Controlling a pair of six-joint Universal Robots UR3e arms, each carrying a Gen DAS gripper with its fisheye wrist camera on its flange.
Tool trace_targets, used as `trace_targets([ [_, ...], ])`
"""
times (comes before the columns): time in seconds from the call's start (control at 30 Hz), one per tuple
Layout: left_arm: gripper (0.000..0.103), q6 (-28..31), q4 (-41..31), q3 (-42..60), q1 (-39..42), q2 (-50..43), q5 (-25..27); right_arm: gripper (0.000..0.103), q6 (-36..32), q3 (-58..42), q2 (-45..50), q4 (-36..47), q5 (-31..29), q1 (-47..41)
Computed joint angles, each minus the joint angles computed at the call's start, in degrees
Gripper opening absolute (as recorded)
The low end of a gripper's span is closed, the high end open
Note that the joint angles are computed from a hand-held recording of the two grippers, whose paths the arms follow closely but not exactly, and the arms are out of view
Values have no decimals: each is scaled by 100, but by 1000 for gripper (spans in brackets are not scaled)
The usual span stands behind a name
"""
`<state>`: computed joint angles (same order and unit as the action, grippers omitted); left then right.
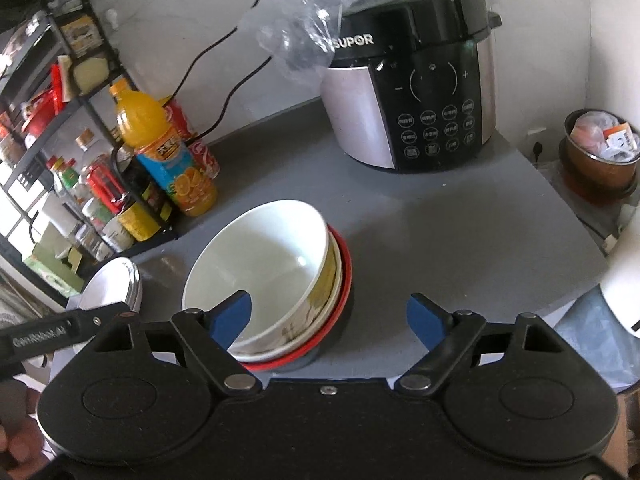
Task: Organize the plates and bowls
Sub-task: 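Move both grippers to the red bowl stack and straddle its rim, then close both grippers on the rim of the red bowl stack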
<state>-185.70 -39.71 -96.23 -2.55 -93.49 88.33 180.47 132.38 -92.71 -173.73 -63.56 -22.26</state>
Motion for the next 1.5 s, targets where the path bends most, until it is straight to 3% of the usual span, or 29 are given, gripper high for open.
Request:
trace_targets([
  [0.3,54,-546,203,883,-349,-1265,91,79,243,-797,1183,-119,25,180],
  [0.8,36,-1424,-48,1754,-275,-2455,-55,63,611,-2086,2545,241,-50,493],
  [0.93,29,-1649,-13,1758,-117,-2578,-456,53,641,-2327,2671,572,-39,510],
  [1.0,24,-1748,-30,1749,-43,-2596,-667,43,633,-2372,2665,761,28,486],
  [1.1,24,-1883,-139,1797,22,-2600,-794,31,639,-2379,2604,860,-125,514],
  [1.5,23,-1864,-556,1939,167,-2537,-1146,29,797,-2333,2524,1071,-12,355],
])
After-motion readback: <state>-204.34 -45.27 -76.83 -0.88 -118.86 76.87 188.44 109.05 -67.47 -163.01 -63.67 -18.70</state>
